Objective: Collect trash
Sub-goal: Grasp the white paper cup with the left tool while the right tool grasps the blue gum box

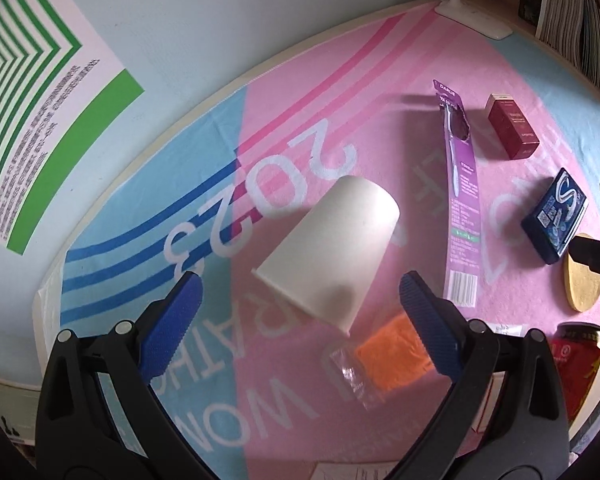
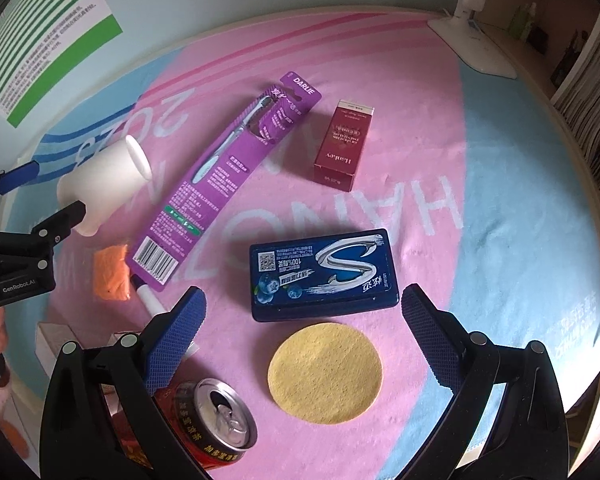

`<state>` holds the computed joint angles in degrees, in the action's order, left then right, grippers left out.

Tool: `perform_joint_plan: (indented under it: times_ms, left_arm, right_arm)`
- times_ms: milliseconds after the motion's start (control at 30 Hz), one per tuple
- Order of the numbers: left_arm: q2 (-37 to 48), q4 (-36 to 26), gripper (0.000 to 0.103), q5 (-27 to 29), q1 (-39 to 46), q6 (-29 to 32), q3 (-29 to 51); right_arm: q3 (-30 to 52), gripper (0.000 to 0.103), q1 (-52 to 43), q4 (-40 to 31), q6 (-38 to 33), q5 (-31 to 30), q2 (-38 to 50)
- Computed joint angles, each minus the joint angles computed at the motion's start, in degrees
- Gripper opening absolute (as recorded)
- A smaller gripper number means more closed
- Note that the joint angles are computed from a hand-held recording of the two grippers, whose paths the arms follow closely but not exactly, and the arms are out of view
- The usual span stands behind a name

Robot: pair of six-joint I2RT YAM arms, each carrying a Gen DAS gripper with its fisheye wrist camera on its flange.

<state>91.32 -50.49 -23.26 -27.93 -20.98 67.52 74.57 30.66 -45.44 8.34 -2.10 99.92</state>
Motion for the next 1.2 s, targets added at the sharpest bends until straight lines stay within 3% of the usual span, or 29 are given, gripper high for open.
perform_joint_plan:
  times_ms: [333,500,733,933,1200]
  left_arm:
    - [6.26,6.21,0.095,6.55,2.72,5.73,0.54]
    - [8.23,6.99,0.076,6.49,2.37,6.9,0.98]
    - [7.57,6.62,0.065,7.25,3.44,7.34,1.47]
    - [2.23,3.35,0.062,5.64,2.51,5.93,0.82]
    - [-2.02,-1.87,0.061,3.17,-1.96,3.64,5.27]
  right_arm:
    - [2.18,0.097,0.0,0.34,-0.35,1.82,6.85]
    - [1.02,0.094,-1.12,2.17,0.88,0.14,7.6]
    - [-0.28,0.094,-2.33,3.98,0.17,0.5,5.93]
    - [-0.22,0.094,-4.25,2.87,-0.29,-0.8,0.8]
    - [-5.56,0.094,-7.68,0.1,-0.31,-1.28,-12.62]
